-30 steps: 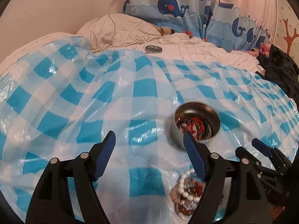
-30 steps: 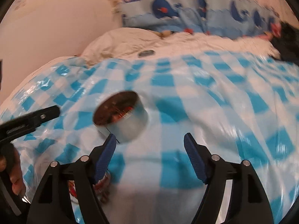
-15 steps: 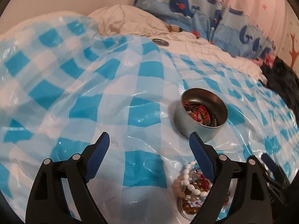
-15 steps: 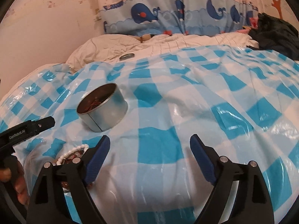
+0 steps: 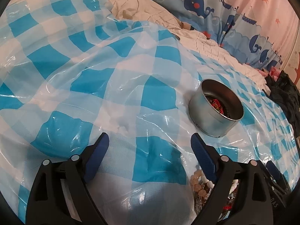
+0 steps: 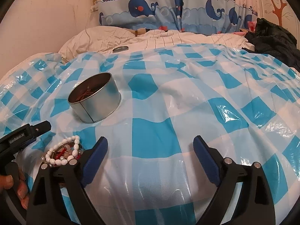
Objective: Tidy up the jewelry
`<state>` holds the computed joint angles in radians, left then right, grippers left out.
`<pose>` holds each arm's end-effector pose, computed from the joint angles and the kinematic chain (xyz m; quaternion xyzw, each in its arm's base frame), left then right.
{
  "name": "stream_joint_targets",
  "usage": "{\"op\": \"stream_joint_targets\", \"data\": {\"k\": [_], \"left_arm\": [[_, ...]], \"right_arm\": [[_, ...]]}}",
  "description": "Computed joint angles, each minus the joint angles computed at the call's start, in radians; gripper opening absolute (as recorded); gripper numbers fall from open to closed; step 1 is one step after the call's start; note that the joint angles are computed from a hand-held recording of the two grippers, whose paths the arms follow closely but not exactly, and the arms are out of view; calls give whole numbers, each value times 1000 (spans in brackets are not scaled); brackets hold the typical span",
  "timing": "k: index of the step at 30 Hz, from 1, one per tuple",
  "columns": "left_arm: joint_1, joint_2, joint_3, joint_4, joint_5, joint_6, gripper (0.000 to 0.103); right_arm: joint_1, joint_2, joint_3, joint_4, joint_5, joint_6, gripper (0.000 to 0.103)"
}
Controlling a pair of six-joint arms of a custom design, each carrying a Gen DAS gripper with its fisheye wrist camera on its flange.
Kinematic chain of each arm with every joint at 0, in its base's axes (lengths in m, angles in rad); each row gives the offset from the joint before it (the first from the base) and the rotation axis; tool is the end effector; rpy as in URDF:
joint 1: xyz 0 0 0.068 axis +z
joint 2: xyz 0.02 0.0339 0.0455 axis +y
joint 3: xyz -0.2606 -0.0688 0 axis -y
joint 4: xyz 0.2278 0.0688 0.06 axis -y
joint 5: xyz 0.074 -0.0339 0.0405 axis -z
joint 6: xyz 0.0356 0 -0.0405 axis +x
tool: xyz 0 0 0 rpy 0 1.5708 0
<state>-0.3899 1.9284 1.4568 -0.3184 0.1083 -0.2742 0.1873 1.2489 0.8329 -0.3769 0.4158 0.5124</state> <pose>0.3855 -0.1626 0.2299 0.0740 0.9207 -0.1712 0.3429 0.2434 0.0315 0.2476 0.2238 0.8808 -0.0522 0.4140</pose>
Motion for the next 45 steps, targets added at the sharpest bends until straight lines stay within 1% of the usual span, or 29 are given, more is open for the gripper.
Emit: {"op": "stream_joint_targets", "data": {"k": [2, 6, 20, 45], "left_arm": [[-12, 10, 13, -12, -23, 12, 87], [-21, 21, 32, -30, -38, 23, 88], [-21, 19, 29, -39, -44, 34, 91], [-28, 25, 34, -49, -53, 43, 94]], "right_arm": [[0, 1, 1, 0, -2, 1, 89], [-3, 4, 0, 3, -12, 0, 90], [-2, 7, 1, 12, -24, 2, 92], [-2, 8, 2, 11, -23, 3, 93]]}}
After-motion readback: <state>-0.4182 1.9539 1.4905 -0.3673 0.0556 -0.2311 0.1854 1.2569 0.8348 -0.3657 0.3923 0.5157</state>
